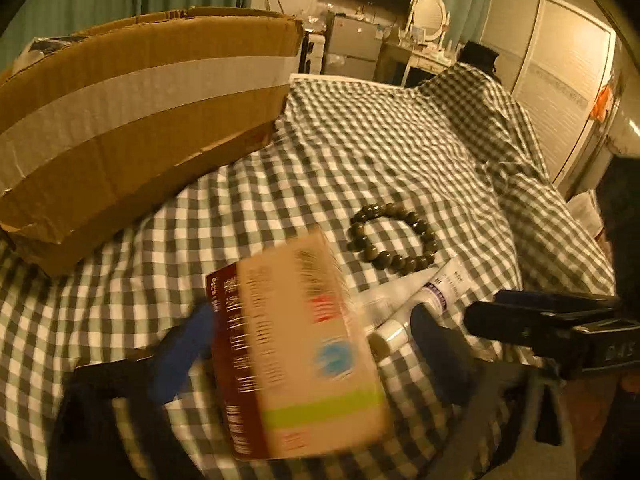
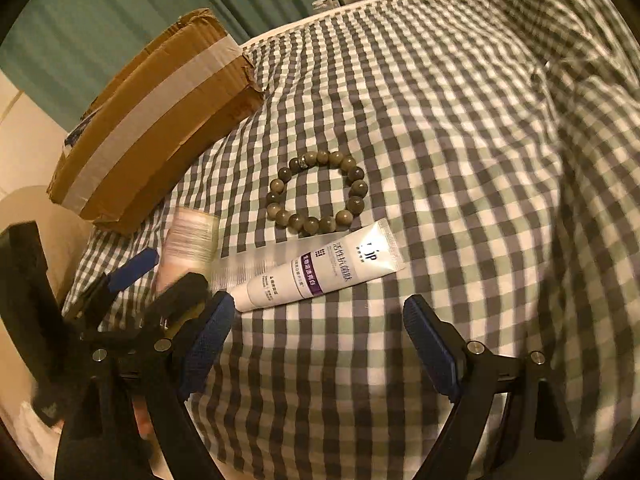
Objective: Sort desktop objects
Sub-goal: 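Grasp the red-and-white Amoxicillin box with the left gripper while the right grasps the white tube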
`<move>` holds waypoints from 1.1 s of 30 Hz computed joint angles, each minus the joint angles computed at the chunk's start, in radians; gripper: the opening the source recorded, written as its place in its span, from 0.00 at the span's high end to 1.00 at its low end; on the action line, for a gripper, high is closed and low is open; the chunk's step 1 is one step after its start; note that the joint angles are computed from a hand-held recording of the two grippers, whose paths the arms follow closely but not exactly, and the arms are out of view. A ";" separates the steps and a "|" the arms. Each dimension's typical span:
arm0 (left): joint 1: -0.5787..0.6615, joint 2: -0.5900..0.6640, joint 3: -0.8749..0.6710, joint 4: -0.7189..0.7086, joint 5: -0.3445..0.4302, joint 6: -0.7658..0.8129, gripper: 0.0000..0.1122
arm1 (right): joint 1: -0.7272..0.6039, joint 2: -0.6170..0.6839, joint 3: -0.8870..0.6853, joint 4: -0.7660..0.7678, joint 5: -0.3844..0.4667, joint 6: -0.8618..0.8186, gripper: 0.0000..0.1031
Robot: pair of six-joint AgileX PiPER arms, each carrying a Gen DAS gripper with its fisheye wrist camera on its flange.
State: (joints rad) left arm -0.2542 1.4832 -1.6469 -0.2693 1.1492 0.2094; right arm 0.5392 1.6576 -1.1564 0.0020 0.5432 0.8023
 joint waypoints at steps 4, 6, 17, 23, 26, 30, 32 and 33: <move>-0.014 0.023 0.008 0.066 0.003 0.001 0.11 | -0.011 0.043 -0.025 0.031 -0.002 -0.001 0.16; 0.005 0.040 -0.001 0.039 0.051 0.017 0.20 | -0.008 0.064 -0.040 -0.003 -0.018 0.040 0.16; 0.017 -0.001 0.043 0.058 0.047 -0.029 0.23 | 0.038 0.177 -0.171 -0.290 0.090 0.257 0.73; 0.036 -0.040 0.056 0.031 0.043 -0.032 0.23 | 0.023 0.084 -0.060 -0.182 -0.030 0.169 0.84; 0.064 -0.055 0.048 -0.008 0.051 -0.025 0.23 | 0.044 0.027 -0.016 -0.201 -0.065 0.192 0.86; 0.105 -0.083 0.035 -0.046 0.051 -0.036 0.23 | 0.075 -0.038 0.026 -0.250 -0.075 0.253 0.86; 0.128 -0.103 0.033 -0.059 0.039 -0.041 0.23 | 0.082 -0.056 0.040 -0.266 -0.078 0.280 0.87; 0.141 -0.104 0.025 -0.075 0.045 -0.036 0.23 | 0.087 -0.066 0.050 -0.290 -0.079 0.309 0.87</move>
